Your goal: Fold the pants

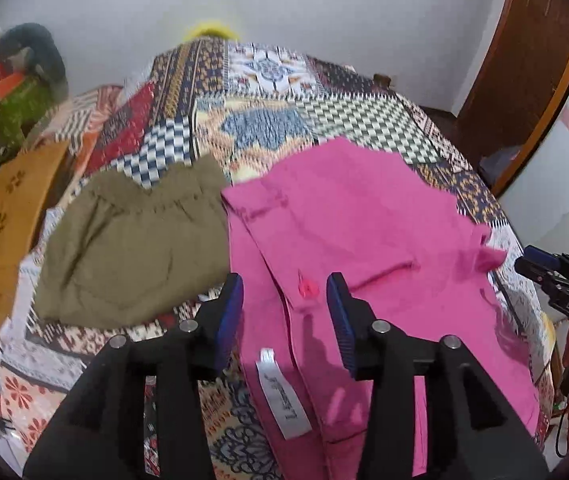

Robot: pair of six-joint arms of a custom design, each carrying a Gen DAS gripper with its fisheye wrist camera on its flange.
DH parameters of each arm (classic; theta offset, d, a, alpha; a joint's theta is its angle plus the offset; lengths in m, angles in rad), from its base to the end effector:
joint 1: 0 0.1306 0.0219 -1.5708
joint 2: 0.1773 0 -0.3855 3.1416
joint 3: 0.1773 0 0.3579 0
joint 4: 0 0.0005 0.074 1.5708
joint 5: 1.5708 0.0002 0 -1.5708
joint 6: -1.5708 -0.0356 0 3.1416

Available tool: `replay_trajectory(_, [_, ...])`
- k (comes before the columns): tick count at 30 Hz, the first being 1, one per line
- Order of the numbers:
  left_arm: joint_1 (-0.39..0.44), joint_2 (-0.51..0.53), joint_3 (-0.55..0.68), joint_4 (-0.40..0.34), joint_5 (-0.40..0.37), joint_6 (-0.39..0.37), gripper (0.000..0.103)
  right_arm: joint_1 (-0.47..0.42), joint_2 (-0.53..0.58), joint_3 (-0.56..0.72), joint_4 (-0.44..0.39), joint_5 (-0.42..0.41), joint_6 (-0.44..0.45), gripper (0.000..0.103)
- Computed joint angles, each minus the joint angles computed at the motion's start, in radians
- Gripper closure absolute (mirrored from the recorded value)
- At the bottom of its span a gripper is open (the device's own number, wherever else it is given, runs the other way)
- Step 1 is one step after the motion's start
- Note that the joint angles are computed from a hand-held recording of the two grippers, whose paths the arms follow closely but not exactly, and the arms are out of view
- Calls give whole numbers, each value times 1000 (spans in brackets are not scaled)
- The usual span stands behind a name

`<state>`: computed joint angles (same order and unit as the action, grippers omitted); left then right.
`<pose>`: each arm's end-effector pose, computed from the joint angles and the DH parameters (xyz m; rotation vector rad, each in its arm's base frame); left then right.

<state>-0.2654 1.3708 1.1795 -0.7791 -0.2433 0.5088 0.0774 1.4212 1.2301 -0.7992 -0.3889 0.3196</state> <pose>0.4129 -0.1039 0.3583 -0.3970 2.4677 -0.0091 0.4401 0.0472 0.3584 -0.6357 2.4162 0.3976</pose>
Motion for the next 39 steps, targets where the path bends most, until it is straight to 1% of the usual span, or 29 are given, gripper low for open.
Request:
replay_trajectory(2, [12, 17, 20, -2, -5, -14, 60, -1, 13, 23, 7, -10, -10, 59])
replay_trajectory(5, [33, 52, 44, 0, 8, -25, 59, 12, 33, 43, 26, 5, -18, 59])
replay_trajectory(8, [55, 88, 55, 4, 40, -24, 59, 24, 72, 71, 48, 24, -26, 59])
replay_trajectory(12, [81, 134, 65, 10, 108, -16, 60, 23, 116, 94, 56, 32, -38, 59])
replay_trajectory(15, [91, 164, 71, 18, 133, -16, 60, 19, 155, 118, 52, 34, -48, 59])
replay_trajectory(19, [95, 187, 76, 38, 145, -28, 60, 19, 197, 140, 54, 49, -48, 59])
replay_trajectory(22, [94, 201, 85, 46, 164, -47, 60, 18, 235, 165, 38, 40, -52, 59])
replay_trajectory(28, [90, 226, 97, 59, 157, -67, 60, 22, 293, 209, -14, -5, -57, 59])
replay_trajectory(29, [93, 226, 95, 66, 162, -65, 61, 25, 293, 206, -12, -7, -53, 59])
replay_trajectory(31, [100, 223, 90, 75, 174, -56, 68, 30, 292, 201, -9, -8, -42, 59])
replay_trajectory(32, [104, 219, 86, 80, 181, -51, 69, 34, 286, 190, 2, -1, -35, 59])
replay_trajectory(34, [112, 212, 80, 87, 189, -39, 81, 39, 279, 177, 22, 9, -24, 59])
replay_trajectory(36, [120, 206, 73, 91, 202, -32, 84, 41, 275, 171, 29, 11, -14, 59])
replay_trajectory(39, [119, 197, 65, 98, 200, -36, 89, 45, 266, 156, 52, 21, -9, 68])
